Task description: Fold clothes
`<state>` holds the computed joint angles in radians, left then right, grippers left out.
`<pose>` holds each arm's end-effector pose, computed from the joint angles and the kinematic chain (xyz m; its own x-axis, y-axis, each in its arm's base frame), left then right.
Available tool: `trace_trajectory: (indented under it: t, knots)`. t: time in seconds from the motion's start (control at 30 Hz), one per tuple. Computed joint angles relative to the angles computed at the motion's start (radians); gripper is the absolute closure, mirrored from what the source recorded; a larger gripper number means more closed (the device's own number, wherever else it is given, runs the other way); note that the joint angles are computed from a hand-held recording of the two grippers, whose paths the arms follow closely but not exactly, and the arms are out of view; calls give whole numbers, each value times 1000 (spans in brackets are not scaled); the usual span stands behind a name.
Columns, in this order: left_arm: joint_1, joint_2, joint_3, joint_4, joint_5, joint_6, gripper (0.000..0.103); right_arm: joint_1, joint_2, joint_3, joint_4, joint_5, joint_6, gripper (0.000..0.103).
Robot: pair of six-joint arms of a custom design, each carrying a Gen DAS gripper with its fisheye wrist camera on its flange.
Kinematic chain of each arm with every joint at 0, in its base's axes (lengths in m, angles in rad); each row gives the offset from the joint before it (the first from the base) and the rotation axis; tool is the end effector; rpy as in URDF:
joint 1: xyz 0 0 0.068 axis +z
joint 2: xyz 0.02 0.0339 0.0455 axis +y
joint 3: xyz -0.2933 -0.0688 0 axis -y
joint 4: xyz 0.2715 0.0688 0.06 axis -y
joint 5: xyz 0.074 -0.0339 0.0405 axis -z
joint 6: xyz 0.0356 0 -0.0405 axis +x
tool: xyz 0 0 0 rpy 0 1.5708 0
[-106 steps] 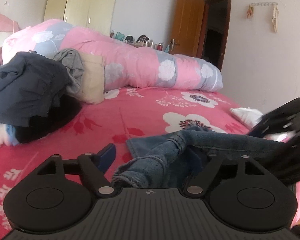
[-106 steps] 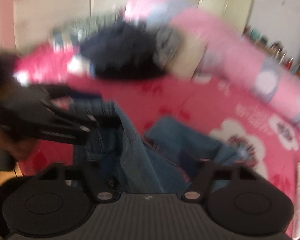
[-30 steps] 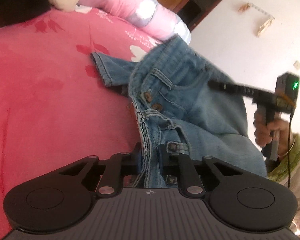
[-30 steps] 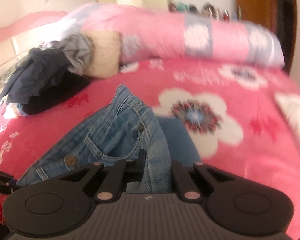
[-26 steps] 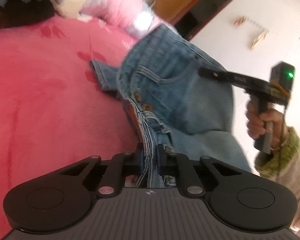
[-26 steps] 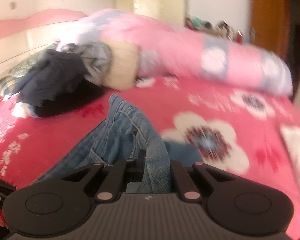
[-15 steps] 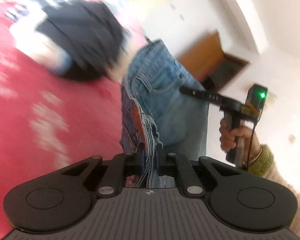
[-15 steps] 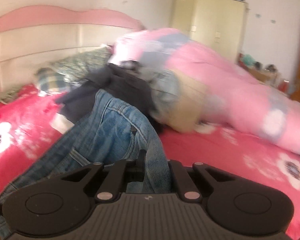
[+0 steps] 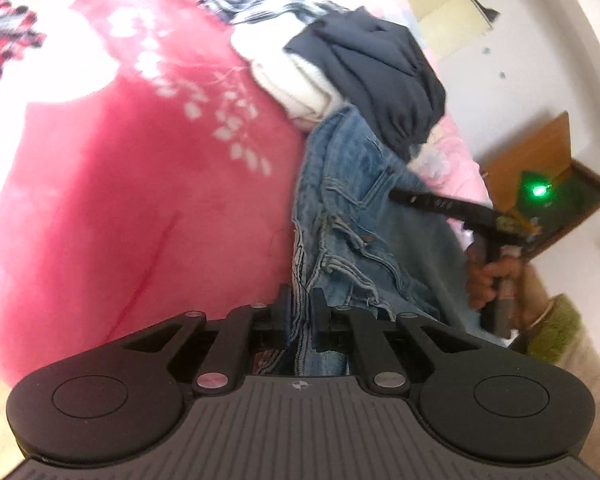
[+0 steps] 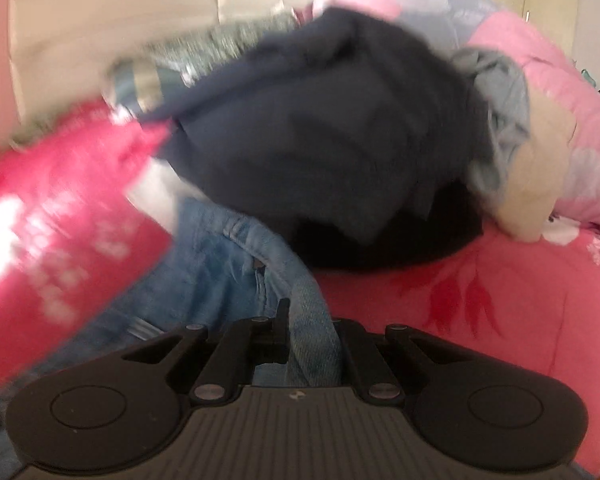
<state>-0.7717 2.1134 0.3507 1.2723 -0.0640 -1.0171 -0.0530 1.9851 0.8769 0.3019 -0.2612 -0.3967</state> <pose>0.1988 -0.1903 0.0351 -0.7351 -0.4691 -0.4895 0.0576 0.6762 -0.7345 0.3879 -0.0114 0.0876 -0.6156 -0.3411 -0.7104 -0.3959 0.9133 -0.0955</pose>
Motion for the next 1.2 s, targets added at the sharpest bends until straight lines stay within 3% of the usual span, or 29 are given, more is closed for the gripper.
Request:
trace_trajectory:
  t: [0.07, 0.13, 0.23, 0.33, 0.4, 0.47, 0.53, 0.63, 0.7, 0.8, 0.9, 1.0, 1.1, 1.2]
  knots:
    - [-1, -23, -1, -36, -8, -17, 88, -3, 42, 51, -52, 29, -14, 91]
    - [-16, -75, -5, -107, -50, -11, 86, -18, 52, 74, -82, 36, -13, 64]
    - [-50, -166, -16, -207, -156, 30, 70, -74, -11, 42, -87, -8, 22, 55]
    - [-72, -228, -18, -255, -198, 57, 65, -199, -150, -35, -142, -136, 37, 54]
    - [-90, -252, 1, -283, -207, 89, 55, -311, -245, -69, -222, -244, 21, 53]
    - [-110, -261, 27, -307, -210, 130, 43, -458, -338, -90, -338, -370, -25, 51]
    - [-128, -247, 71, -339, -205, 191, 40, -639, -416, -88, -496, -485, -128, 42]
    - [-143, -215, 166, -445, -199, 247, 40, -898, -488, -40, -745, -585, -350, 42]
    - [-156, -204, 213, -507, -197, 260, 41, -1040, -534, -24, -837, -636, -469, 42]
    - [-184, -198, 231, -520, -197, 256, 44, -1211, -555, 33, -1008, -705, -619, 43]
    - [-217, -180, 220, -491, -213, 189, 46, -1254, -578, 32, -1114, -766, -717, 47]
    - [-244, -124, 224, -435, -233, 99, 47, -1133, -638, -61, -1092, -798, -742, 53]
    - [-261, -79, 249, -418, -317, 50, 51, -845, -735, -233, -806, -712, -524, 59]
    - [-257, -49, 258, -379, -358, 1, 52, -520, -721, -349, -481, -564, -271, 67]
